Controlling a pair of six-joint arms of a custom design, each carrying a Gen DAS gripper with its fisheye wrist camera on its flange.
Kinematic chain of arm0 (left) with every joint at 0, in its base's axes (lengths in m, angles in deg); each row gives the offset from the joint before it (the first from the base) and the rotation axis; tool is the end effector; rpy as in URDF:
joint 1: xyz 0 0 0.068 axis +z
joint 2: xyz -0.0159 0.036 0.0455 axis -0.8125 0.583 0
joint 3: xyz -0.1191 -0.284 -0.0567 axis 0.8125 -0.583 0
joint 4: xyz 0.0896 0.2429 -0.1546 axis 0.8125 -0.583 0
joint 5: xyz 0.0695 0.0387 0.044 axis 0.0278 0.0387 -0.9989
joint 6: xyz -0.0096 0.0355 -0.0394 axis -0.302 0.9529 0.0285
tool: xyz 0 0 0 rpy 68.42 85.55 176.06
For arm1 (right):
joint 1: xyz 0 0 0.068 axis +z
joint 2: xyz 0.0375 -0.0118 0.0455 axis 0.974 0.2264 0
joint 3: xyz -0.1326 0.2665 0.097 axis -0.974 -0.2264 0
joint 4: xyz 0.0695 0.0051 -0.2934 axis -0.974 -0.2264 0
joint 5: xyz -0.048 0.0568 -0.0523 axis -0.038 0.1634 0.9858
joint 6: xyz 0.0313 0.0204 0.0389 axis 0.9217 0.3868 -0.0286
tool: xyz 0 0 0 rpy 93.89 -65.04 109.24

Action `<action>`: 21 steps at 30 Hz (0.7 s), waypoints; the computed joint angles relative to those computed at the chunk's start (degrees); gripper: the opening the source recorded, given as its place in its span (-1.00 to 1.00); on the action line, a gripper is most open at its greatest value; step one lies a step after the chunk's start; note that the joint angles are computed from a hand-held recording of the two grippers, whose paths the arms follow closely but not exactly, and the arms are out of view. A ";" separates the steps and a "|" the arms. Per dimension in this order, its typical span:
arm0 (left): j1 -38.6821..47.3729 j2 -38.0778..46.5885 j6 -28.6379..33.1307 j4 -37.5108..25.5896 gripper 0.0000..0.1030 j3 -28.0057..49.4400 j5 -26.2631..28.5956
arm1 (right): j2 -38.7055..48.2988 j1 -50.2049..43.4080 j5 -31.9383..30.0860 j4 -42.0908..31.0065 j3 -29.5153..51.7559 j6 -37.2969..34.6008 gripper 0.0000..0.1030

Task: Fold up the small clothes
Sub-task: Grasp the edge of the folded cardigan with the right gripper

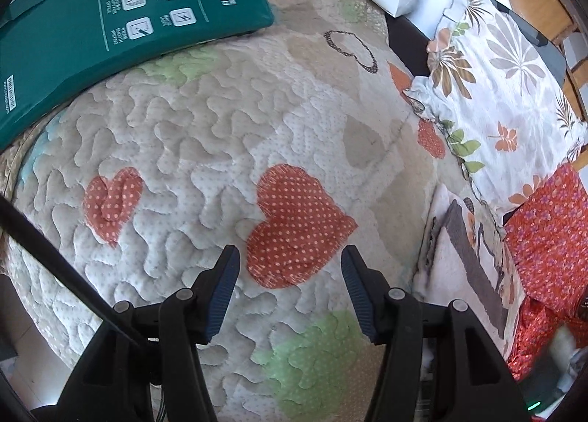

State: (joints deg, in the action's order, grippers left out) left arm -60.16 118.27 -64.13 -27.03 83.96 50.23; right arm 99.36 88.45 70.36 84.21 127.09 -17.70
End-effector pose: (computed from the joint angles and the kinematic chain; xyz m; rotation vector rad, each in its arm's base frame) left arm 0.2870 -0.0274 0.0429 -1.1697 2.3553 -0.3314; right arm 0.3574 0.0791 0.0358 -1.0328 2.3520 0.0809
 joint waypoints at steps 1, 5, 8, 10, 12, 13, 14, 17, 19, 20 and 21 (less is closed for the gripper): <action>-0.77 0.16 -0.10 -0.42 0.09 0.45 -0.56 | -1.53 -2.41 -2.90 -2.91 1.20 1.59 -0.85; -4.98 1.27 -0.16 -2.03 0.09 2.87 -2.40 | -5.05 -16.53 -14.34 -14.85 10.06 6.67 -0.85; -9.32 2.49 -0.29 -2.56 0.09 5.00 -3.33 | -3.03 -28.07 -19.87 -21.38 18.59 8.26 -0.85; -12.22 3.24 -0.29 -2.99 0.09 6.37 -4.17 | 0.00 -34.38 -21.78 -25.02 24.36 8.66 -0.85; -15.05 4.26 0.09 -3.07 0.09 7.93 -3.87 | 2.62 -40.32 -22.58 -26.93 27.97 8.20 -0.85; -16.42 4.88 0.86 -3.39 0.09 9.16 -3.42 | 4.38 -43.26 -21.89 -27.47 29.48 7.20 -0.85; -17.51 5.28 1.42 -4.13 0.09 10.30 -3.33 | 5.79 -45.06 -20.86 -27.89 30.50 6.10 -0.85; -21.07 6.58 4.00 -7.95 0.09 15.52 -3.32 | 11.95 -49.58 -18.59 -31.49 34.88 3.10 -0.85; -23.70 7.33 5.81 -11.39 0.09 19.60 -4.06 | 15.20 -51.24 -19.28 -34.37 37.40 2.66 -0.85; -24.93 7.91 6.60 -13.03 0.09 21.80 -4.36 | 15.63 -51.63 -19.54 -34.80 37.42 2.16 -0.86; -26.21 8.80 6.76 -14.42 0.10 24.18 -4.28 | 15.63 -51.75 -19.79 -34.87 37.02 1.53 -0.86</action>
